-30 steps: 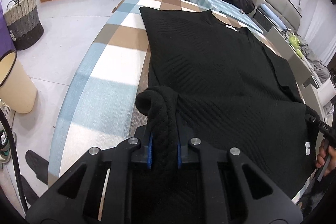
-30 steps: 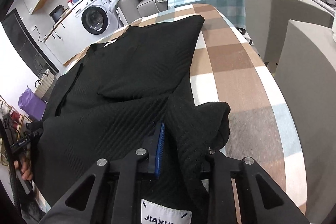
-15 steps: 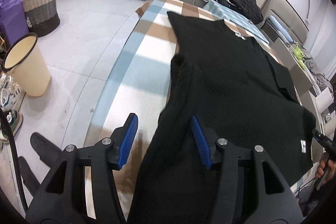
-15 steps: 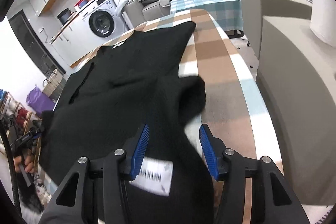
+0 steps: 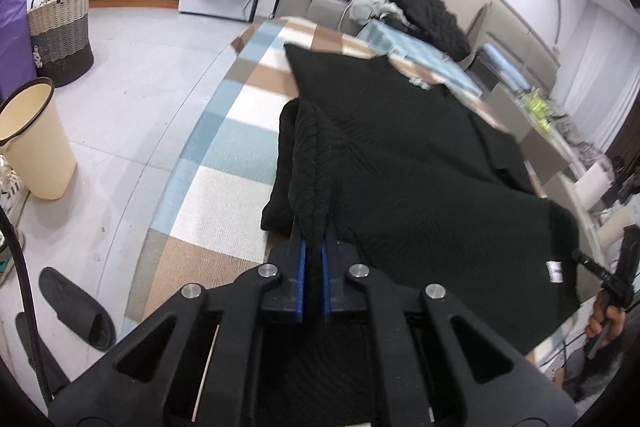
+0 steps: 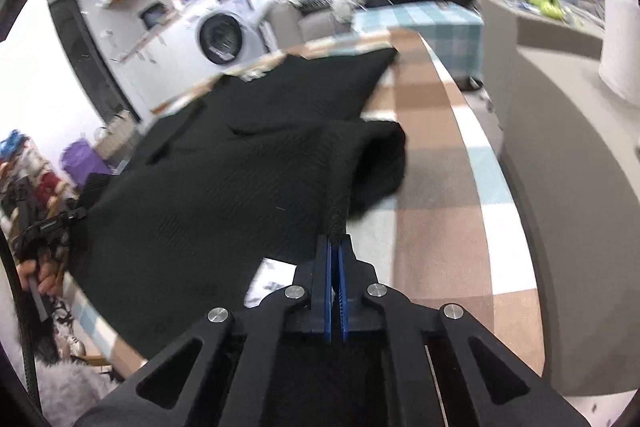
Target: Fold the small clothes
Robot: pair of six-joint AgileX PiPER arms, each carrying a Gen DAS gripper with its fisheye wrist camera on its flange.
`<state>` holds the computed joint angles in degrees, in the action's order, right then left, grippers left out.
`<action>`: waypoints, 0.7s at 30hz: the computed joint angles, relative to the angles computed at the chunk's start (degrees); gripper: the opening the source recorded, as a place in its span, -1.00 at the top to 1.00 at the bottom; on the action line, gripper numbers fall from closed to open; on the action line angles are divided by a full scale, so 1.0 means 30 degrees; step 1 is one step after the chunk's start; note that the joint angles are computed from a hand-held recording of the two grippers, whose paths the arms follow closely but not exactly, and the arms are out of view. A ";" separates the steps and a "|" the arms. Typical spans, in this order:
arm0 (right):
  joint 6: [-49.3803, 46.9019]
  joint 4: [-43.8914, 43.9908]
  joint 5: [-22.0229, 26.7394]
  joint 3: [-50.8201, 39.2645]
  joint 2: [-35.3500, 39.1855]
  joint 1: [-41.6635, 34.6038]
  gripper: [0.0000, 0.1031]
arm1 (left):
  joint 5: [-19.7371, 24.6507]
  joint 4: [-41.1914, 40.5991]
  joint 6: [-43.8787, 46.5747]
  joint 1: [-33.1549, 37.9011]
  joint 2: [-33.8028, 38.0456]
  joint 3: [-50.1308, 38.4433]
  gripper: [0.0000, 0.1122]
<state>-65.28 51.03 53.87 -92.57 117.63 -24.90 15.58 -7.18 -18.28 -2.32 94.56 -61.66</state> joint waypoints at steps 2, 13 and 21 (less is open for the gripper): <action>-0.0471 0.0046 -0.0135 0.0390 -0.0332 -0.0091 0.93 | -0.0024 -0.0156 0.0066 0.0017 -0.0628 0.0465 0.94; 0.2373 -0.2112 -0.0336 -0.1826 0.1533 0.0634 0.65 | 0.0531 0.1777 -0.2269 -0.0190 0.0125 -0.0081 0.94; -0.4741 0.5410 0.4896 0.0897 -0.0601 -0.2686 0.91 | -0.1093 -0.3653 0.2892 0.0037 -0.3978 0.2710 0.94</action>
<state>-79.51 67.26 68.55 -89.88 115.82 -32.96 12.30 -18.14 -9.60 -2.21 82.62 -53.53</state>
